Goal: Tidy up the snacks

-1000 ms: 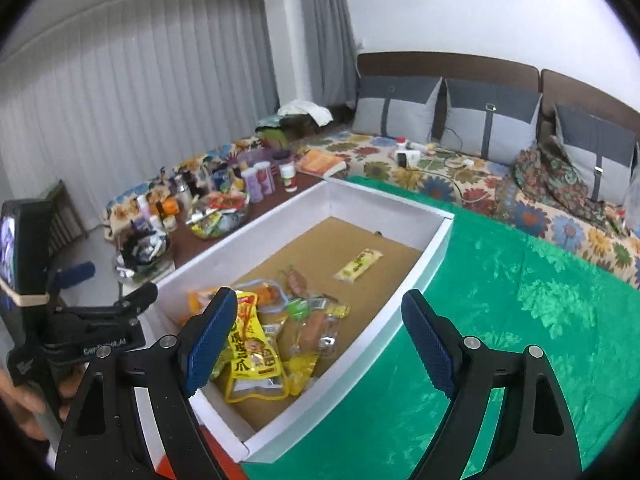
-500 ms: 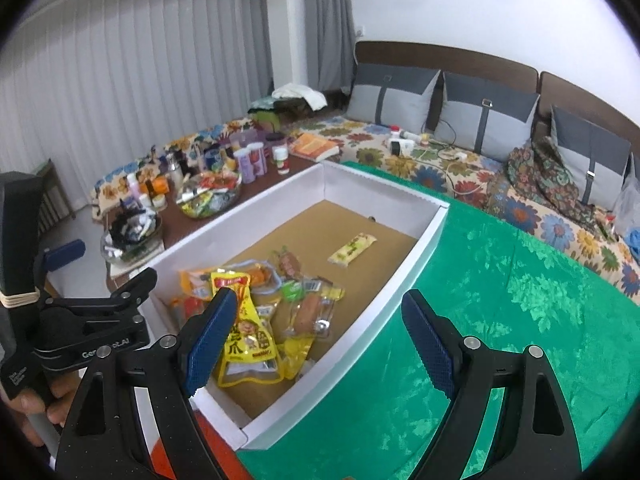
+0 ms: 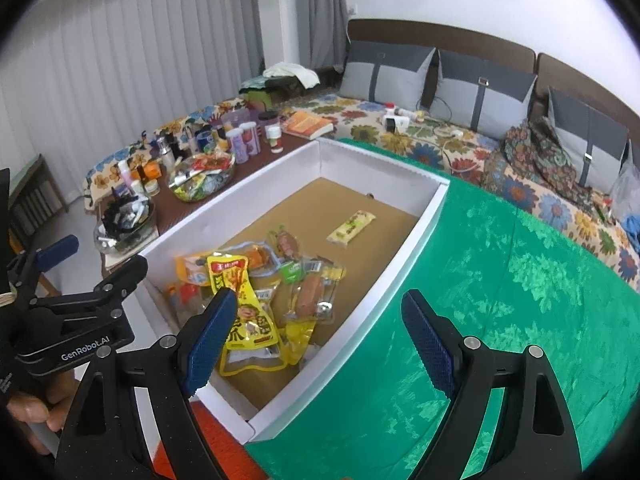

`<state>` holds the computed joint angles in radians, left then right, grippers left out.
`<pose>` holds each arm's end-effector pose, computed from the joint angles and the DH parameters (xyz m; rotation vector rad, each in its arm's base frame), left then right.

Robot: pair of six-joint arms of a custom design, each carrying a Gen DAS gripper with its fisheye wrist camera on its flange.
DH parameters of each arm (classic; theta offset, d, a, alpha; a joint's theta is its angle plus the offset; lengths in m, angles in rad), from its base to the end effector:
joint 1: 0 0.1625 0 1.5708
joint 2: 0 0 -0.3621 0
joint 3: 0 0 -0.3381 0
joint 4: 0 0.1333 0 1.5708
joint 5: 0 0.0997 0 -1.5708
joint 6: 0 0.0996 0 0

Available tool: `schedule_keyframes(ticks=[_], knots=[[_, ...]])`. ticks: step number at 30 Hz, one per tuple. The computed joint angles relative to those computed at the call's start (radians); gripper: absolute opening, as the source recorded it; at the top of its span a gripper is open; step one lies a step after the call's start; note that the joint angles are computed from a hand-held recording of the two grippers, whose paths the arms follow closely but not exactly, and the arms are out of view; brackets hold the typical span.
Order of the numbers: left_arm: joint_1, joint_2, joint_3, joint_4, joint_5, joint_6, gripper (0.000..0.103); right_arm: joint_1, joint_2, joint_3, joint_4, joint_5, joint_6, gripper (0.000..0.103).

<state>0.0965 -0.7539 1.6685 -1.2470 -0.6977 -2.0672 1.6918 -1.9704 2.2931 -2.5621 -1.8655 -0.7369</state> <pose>-0.4200 -0.2513 0.0273 0.0473 1.9249 -1.0941 0.1419 -0.3022 0.3759 0.9484 -2.3923 0.7350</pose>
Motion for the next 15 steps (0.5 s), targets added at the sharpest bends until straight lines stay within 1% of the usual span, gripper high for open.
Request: schedule_keyframes(ticks=[7, 11, 15], knots=[[0.004, 0.004, -0.002, 0.006, -0.006, 0.002, 0.103, 0.025, 0.021, 0.000, 0.003, -0.026, 0.013, 0.087], [0.004, -0.011, 0.023, -0.036, -0.007, 0.014, 0.103, 0.029, 0.031, -0.001, 0.001, -0.033, 0.020, 0.087], [0.001, -0.017, 0.030, -0.029, -0.002, -0.022, 0.103, 0.023, 0.034, -0.002, 0.005, -0.030, 0.026, 0.087]])
